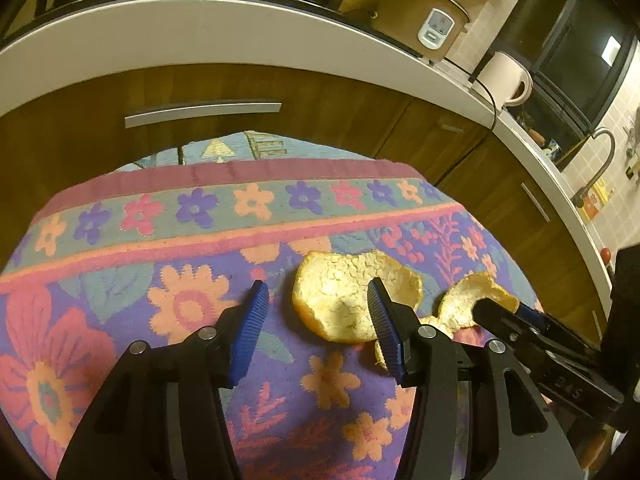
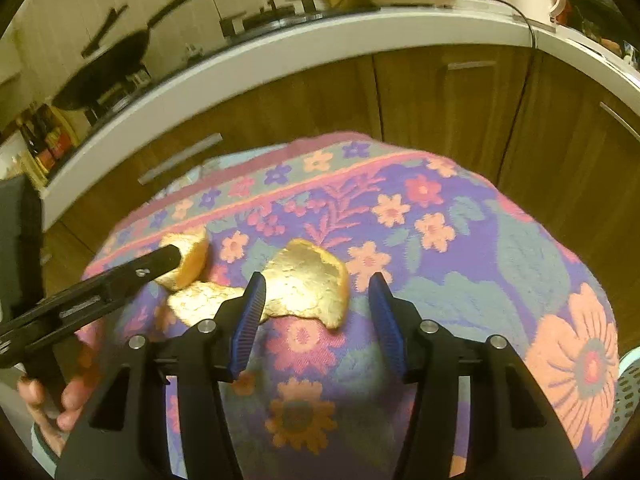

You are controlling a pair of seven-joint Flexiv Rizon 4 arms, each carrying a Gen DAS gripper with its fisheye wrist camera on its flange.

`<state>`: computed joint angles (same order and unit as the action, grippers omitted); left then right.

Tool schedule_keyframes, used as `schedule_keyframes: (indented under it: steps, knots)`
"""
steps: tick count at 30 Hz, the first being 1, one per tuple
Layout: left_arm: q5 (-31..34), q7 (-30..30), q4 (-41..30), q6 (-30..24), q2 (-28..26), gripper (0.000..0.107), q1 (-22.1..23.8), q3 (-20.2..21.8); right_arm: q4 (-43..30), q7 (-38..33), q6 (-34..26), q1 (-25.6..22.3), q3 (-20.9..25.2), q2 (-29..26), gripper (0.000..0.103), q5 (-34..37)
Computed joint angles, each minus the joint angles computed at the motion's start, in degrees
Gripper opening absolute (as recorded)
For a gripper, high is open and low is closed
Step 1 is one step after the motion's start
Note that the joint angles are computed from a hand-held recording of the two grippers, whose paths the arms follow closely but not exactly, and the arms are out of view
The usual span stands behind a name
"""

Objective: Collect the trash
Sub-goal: 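Grasp a yellow peel with the left tool while the right tool grasps another peel, then carry both peels over the blue basket and open both tools to drop them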

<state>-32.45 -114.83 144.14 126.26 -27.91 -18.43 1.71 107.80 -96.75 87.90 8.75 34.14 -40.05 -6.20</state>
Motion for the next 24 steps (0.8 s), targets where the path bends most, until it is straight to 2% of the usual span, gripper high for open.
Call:
schedule_keyframes:
  steps: [1, 3, 4, 5, 6, 8, 13, 16, 21, 24]
  knots:
    - [-0.6, 0.3, -0.1, -0.1, 0.0, 0.046, -0.5, 0.2, -0.3, -0.2, -0.1, -0.1, 0.3, -0.3, 0.050, -0.1]
    - [-2.5, 2.3, -0.6, -1.2, -0.1, 0.032, -2.0, 0.8, -0.3, 0.0, -0.2, 0.7, -0.5, 0.0, 0.048, -0.1]
    - [-4.6, 3.6, -0.9, -1.7, -0.1, 0.027, -3.6, 1.5, -0.3, 0.2, -0.3, 1.3, -1.0, 0.0, 0.037, -0.3]
    - [-5.9, 4.8, -1.1, -1.9, -0.2, 0.016, -4.1, 1.4, -0.5, -0.1, -0.9, 1.0, -0.5, -0.1, 0.026, -0.4]
    - [-4.2, 4.6, -1.2, -2.5, -0.1, 0.009, -3.1, 0.9, -0.3, 0.0, -0.6, 1.5, -1.0, 0.1, 0.022, -0.2]
    - [-6.4, 6.2, -1.5, -2.6, -0.2, 0.007, -5.0, 1.7, 0.2, -0.4, 0.5, 1.0, -0.5, 0.2, 0.006, 0.0]
    - [-8.2, 8.1, -1.2, 0.7, -0.6, 0.003, -6.4, 1.4, 2.3, -1.0, 5.3, -0.9, 1.2, 0.3, 0.004, -1.0]
    - [-3.8, 5.0, 0.2, 4.0, -0.3, 0.003, -3.6, -0.4, 3.8, -0.2, 7.6, -3.7, 3.4, 0.1, 0.004, -2.5]
    - [0.7, 1.9, 1.9, 8.6, 1.3, 0.003, -2.3, -1.9, 6.2, 1.8, 9.4, -10.6, 8.0, 0.0, 0.003, -5.4]
    - [-0.6, 3.2, 1.5, 9.4, 2.3, 0.003, -4.1, -2.4, 8.6, 2.8, 11.6, -15.8, 10.9, 0.7, 0.003, -7.2]
